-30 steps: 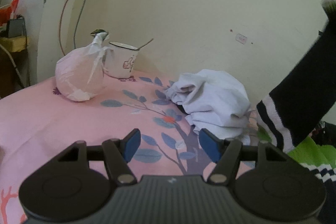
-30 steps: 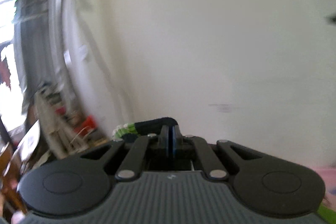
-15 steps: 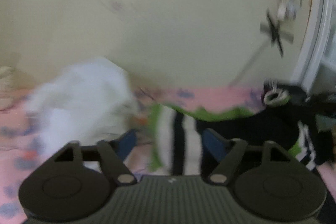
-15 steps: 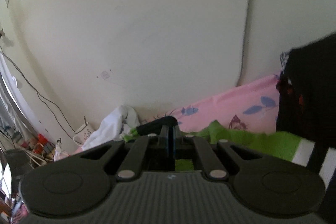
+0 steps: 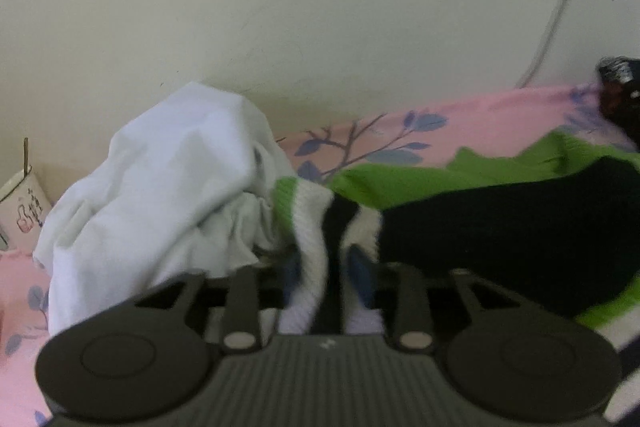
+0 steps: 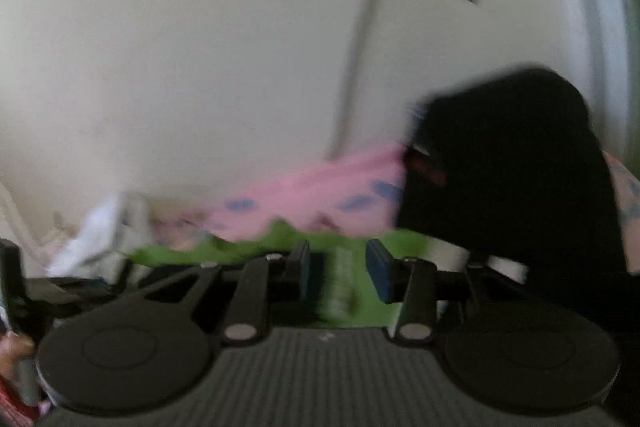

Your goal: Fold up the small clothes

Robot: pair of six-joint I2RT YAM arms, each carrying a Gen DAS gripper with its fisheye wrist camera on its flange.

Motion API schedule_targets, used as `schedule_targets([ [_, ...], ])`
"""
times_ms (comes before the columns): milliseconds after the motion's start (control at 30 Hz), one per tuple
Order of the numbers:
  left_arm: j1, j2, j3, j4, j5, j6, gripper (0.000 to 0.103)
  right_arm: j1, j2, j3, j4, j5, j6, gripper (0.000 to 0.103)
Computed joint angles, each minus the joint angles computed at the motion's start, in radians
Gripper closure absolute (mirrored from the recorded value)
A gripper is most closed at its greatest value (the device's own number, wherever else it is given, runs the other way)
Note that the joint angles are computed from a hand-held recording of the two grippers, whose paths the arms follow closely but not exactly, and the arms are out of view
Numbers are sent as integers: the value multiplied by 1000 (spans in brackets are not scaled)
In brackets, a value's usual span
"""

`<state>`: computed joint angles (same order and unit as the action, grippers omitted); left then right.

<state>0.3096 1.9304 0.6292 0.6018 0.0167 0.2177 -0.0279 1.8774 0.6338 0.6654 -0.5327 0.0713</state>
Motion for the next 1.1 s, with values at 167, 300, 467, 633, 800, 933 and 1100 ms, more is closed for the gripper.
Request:
schedule_targets([
  [167,95,-147,-205,118,161,9,62,143,-13,-23,32,-22,-24,40],
  [300,222,-246,-265,53,314,-14,64,229,159,107,-107,116,-17,48],
  [467,225,-276,-282,64,362,-23,64,77,-25,-84,-29,-42,11,50],
  [633,155,-206,-249,98,396,-65,63,-397,-232,-291,-86,-311,-72,46],
  [800,85,-63,-165,82,303,-65,61,-818,-205,-232,-363,-419,-229,44],
  [933,86,-48,-160,90,296,-55,57,-837,-92,-181,-271,-391,-70,44],
  [1100,89,-46,-184,131,285,-38,57,-703,53,-131,-114,-389,165,44],
])
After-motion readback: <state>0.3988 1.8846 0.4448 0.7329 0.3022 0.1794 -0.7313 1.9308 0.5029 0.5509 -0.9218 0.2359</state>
